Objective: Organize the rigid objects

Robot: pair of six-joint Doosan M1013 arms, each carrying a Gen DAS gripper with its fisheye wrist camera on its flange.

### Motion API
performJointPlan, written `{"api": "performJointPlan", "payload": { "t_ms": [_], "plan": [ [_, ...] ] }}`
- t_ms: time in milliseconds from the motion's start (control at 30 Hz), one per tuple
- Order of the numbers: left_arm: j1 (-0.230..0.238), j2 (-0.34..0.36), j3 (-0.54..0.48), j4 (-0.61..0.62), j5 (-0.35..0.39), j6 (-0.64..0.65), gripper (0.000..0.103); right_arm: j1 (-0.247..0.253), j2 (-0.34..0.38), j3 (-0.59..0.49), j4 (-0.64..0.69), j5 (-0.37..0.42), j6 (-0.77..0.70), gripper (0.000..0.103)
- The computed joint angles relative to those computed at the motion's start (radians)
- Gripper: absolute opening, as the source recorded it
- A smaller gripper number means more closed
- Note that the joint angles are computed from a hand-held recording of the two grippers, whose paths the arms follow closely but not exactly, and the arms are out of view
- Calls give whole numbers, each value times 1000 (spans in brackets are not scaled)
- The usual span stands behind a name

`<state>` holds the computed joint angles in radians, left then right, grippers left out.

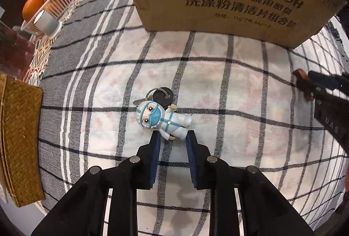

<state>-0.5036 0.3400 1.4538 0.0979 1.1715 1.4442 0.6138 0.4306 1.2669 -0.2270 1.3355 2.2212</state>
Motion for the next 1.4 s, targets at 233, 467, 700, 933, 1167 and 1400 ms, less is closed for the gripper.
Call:
{"api": "performJointPlan", "payload": {
  "t_ms": [233,467,700,933,1167,1400],
  "plan": [
    [12,-39,31,-57,-73,92,10,25,-29,26,0,-14,87,26],
    [22,-59,51,-140,-116,179,3,56,-36,1,-22,-7,149,26],
    [55,-60,55,-238,-124,256,2,69,-29,-25,-22,12,184,26],
    [77,-49,29,-280,-83,273,2,69,-25,-41,6,1,210,26],
    [95,-35,10,-308,-39,299,6,75,-13,-58,13,-12,215,26],
    [92,-36,14,-279,-37,322,39,79,-5,-65,32,-18,195,26]
  ]
}}
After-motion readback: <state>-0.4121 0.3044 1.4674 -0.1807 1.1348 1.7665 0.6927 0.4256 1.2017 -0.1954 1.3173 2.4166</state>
